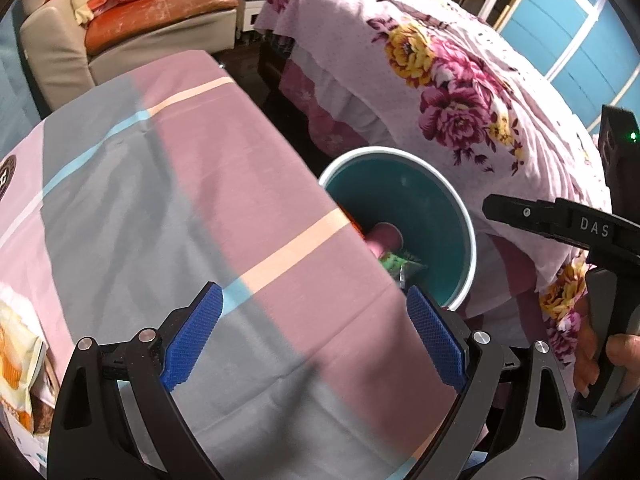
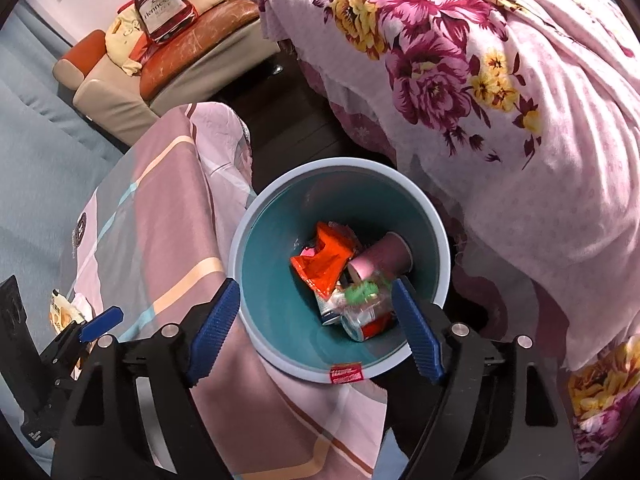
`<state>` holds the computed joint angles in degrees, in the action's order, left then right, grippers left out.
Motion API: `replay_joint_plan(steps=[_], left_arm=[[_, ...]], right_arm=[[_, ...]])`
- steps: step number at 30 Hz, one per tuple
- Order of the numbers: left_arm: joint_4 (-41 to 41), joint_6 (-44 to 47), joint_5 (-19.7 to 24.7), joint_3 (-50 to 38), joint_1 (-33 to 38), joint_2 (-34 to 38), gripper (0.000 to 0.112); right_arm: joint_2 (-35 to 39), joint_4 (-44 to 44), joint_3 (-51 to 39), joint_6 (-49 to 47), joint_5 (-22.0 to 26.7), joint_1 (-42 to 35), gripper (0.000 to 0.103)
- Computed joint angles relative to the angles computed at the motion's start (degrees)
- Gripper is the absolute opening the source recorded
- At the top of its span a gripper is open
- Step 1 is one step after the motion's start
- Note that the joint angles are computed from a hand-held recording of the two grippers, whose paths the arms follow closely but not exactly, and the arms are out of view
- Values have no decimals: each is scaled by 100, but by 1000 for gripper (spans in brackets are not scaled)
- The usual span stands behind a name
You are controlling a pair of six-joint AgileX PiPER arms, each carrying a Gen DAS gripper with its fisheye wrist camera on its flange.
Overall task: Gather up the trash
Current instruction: 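Open the right tool over the bin to drop the green snack packet, then move the right tool to the orange bread bag and grasp it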
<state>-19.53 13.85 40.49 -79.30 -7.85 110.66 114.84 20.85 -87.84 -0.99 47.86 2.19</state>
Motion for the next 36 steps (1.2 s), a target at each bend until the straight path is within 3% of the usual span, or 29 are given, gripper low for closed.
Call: replay_joint_plan(steps=[13, 22, 29, 36], left_arm=[[-401, 796, -220, 1182, 829, -1166, 94], [-839, 1723, -92, 1926, 2117, -2004, 94], [-1380, 2804, 181, 2183, 3544, -2273, 94], [-1640, 3566, 308, 2042, 4890, -1912, 94]], right_arm=[[-358, -316, 80, 306, 169, 718, 76], [-345, -798, -417, 797, 527, 1771, 76], [109, -1285, -1525, 1170, 1144, 2715, 81], [1161, -1535, -3536, 1194, 2175, 3557, 81]])
